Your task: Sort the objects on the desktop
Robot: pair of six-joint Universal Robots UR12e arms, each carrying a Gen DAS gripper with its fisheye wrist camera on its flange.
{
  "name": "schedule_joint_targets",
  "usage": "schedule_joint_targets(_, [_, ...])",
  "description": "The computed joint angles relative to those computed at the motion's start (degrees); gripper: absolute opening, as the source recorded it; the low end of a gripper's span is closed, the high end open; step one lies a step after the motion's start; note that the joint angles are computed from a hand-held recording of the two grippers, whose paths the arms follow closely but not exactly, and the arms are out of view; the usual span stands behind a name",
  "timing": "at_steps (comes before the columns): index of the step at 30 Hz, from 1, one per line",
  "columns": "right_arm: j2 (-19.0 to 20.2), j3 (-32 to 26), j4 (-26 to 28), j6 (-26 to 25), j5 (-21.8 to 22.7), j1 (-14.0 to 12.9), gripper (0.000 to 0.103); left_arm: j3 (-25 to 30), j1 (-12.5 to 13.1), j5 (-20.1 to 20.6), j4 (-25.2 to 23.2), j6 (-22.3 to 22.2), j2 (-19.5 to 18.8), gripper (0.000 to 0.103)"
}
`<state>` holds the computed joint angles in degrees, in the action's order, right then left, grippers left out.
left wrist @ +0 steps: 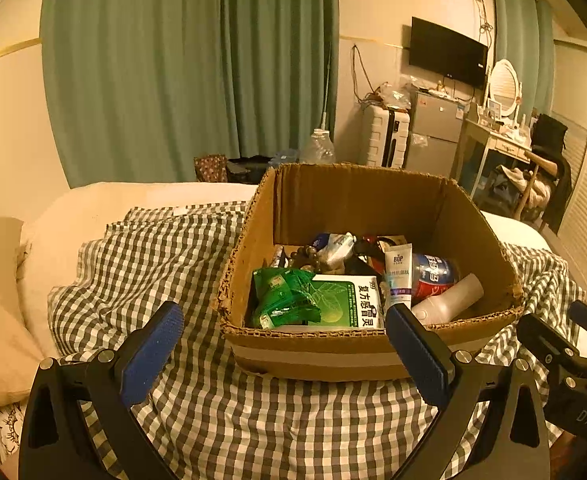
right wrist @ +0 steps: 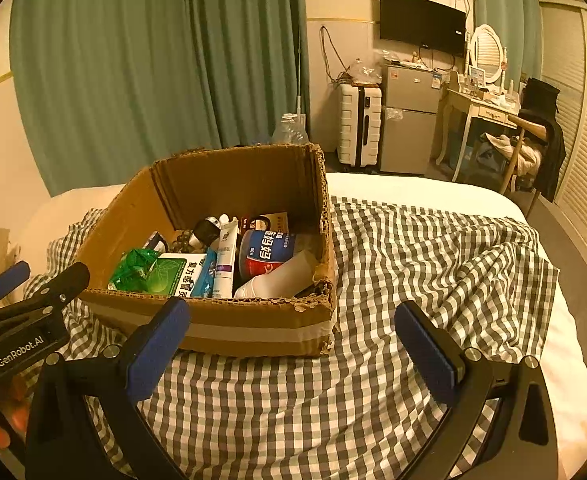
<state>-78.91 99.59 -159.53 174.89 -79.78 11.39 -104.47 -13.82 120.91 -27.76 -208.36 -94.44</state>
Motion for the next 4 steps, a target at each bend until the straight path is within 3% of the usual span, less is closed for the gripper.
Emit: schedule_joint_targets(4, [0.0,0.0,0.3,-0.2,-0.2,0.1,0.103,-0.2,0.1,-0.3,0.9,0.2,0.0,0.103])
